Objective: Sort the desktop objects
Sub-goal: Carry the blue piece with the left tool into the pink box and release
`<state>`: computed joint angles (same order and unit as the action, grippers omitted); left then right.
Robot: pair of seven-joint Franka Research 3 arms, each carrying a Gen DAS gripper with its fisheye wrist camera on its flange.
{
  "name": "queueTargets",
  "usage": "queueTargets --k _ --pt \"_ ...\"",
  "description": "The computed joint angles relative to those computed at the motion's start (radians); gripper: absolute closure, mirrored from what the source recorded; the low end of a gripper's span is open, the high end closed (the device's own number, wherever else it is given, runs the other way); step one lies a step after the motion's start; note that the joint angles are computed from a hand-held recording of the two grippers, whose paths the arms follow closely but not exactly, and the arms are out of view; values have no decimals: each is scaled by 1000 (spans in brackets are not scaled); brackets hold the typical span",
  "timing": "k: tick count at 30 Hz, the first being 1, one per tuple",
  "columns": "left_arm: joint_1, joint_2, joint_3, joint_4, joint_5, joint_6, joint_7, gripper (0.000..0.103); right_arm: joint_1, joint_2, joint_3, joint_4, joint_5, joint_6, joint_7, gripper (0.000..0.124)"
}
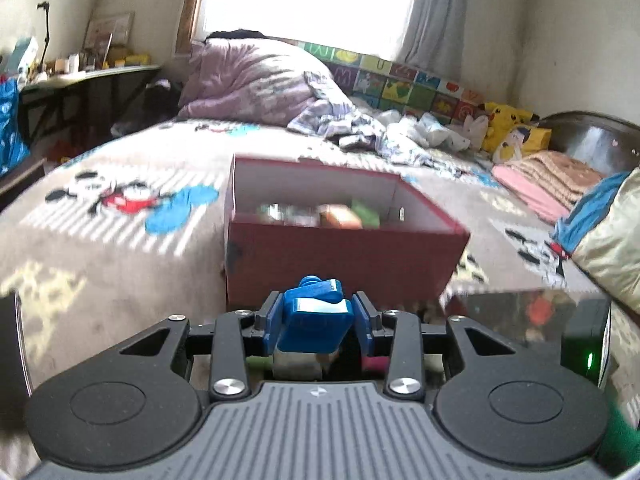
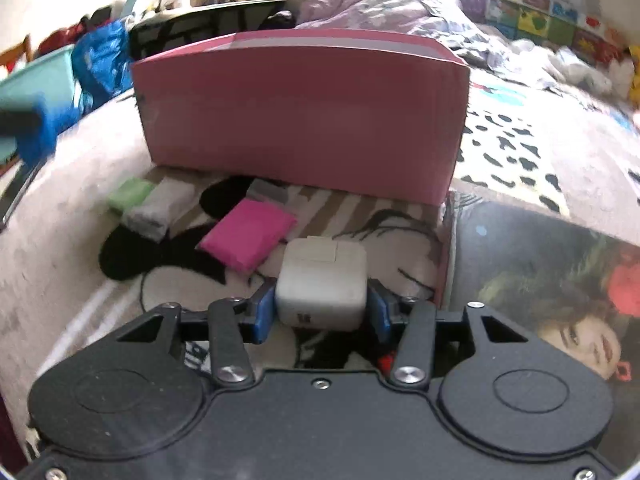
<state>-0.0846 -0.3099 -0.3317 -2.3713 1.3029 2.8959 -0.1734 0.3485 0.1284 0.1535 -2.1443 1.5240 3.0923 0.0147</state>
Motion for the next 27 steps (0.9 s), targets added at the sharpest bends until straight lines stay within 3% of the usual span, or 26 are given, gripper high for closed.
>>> queueTargets --k 10,12,16,23,27 --pt "-3 123 45 187 -88 -37 218 67 -8 -16 -13 3 59 -49 -65 74" --pt "-9 163 58 232 -119 -41 265 67 -6 -18 -17 0 27 -56 -38 68" --pt "-30 252 90 327 -204 -55 372 67 -12 -12 -16 -3 -42 -75 19 68" --pt "-73 420 143 512 -468 -114 622 67 -21 -14 -15 4 -45 -102 11 68" --pt "-93 511 157 629 -615 -187 787 67 -29 -15 -17 3 -69 -123 27 70"
